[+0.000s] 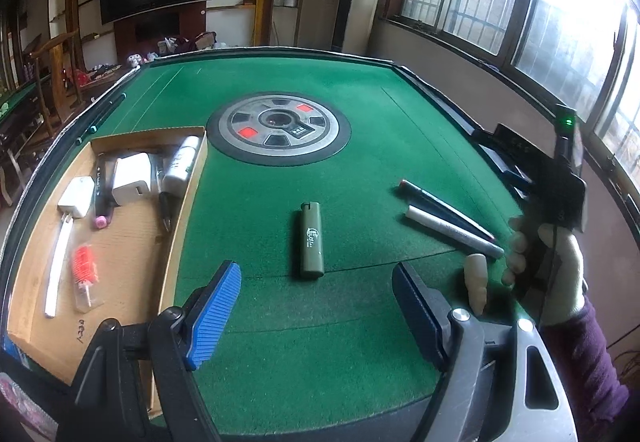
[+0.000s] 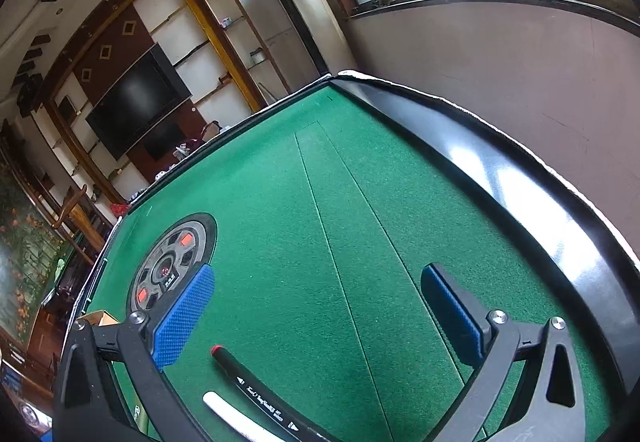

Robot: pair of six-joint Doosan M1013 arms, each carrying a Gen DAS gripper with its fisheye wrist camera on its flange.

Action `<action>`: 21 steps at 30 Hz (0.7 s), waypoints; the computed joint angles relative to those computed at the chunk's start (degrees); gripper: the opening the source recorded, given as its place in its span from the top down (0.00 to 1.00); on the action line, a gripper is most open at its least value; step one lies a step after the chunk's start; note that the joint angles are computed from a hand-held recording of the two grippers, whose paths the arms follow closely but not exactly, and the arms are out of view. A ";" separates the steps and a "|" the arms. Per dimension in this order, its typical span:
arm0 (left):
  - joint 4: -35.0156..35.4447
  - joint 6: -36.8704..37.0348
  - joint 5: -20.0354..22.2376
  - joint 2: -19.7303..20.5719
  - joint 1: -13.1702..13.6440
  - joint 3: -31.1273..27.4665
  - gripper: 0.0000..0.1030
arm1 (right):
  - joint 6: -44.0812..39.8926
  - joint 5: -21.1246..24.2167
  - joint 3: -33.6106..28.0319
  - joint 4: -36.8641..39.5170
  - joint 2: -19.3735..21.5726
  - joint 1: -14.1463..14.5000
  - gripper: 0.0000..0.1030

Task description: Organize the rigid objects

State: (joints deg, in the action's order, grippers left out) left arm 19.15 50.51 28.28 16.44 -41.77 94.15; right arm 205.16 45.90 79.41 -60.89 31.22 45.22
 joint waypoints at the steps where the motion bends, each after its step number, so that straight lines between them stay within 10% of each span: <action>1: 1.13 -1.07 1.22 0.80 -0.19 -0.76 0.21 | 0.92 -0.23 0.40 -0.42 -0.23 0.03 0.00; 14: -0.10 6.40 11.26 10.98 -0.06 -10.51 0.24 | -1.08 -3.58 0.19 3.50 -0.04 -0.86 0.00; 15: -1.50 7.08 9.46 10.62 0.33 -9.82 0.31 | -1.37 -3.68 0.17 4.04 -0.01 -0.92 0.00; 17: -2.62 8.02 9.85 9.96 0.68 -9.52 0.80 | -2.74 -3.81 -0.10 5.76 0.19 -1.10 0.00; 21: -10.85 11.86 6.69 7.92 2.36 -6.45 0.80 | -7.21 -3.57 -1.51 10.71 1.05 -1.63 0.00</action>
State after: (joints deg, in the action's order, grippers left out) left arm 8.30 62.37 34.97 24.36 -39.41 87.70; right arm 197.95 42.34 77.90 -50.19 32.27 43.59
